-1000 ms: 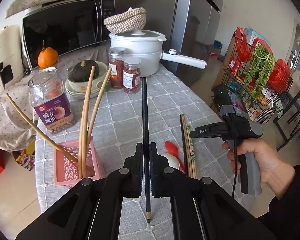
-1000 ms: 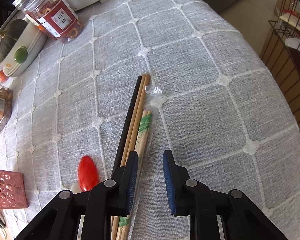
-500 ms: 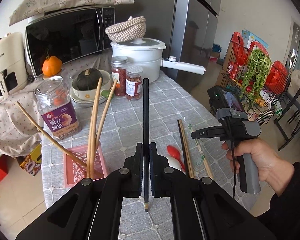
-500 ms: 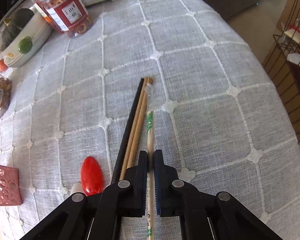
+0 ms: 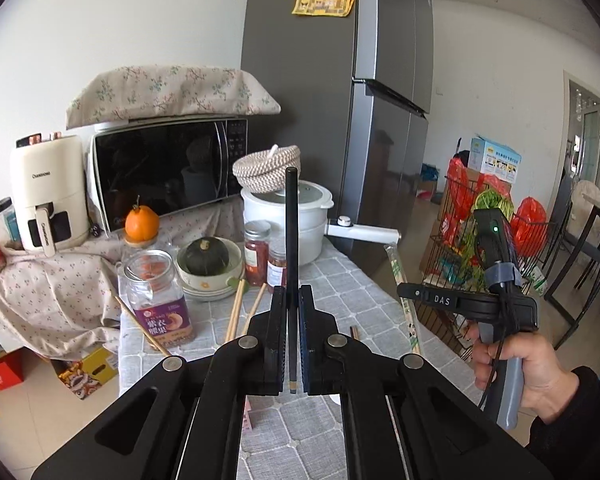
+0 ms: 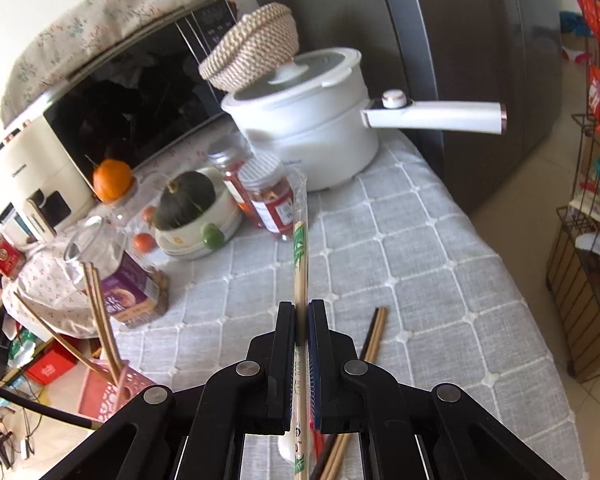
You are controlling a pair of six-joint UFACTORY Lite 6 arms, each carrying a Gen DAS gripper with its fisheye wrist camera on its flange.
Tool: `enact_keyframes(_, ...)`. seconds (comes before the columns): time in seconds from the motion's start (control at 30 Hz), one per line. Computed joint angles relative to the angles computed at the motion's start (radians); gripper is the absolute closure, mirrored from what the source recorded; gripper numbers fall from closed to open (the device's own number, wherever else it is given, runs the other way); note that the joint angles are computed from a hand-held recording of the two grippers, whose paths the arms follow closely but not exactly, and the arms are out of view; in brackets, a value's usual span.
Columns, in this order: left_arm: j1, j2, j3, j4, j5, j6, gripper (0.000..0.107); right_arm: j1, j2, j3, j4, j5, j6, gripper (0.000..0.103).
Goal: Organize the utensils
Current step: 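Drop the black chopstick into the pink holder with the left tool while the right tool lifts the wrapped chopstick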
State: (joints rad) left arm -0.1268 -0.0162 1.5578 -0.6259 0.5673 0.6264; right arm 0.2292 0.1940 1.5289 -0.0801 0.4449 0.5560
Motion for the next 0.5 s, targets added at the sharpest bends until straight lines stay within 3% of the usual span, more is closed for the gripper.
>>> enact_keyframes(0.2, 0.041, 0.012, 0.042, 0.086, -0.020, -0.073, 0.101, 0.059, -0.055, -0.028, -0.143, -0.069, 0.123, 0.099)
enact_keyframes(0.5, 0.099, 0.151, 0.107, 0.183, -0.033, -0.177, 0.101, 0.132, -0.048, -0.028, -0.378, -0.143, 0.335, 0.099)
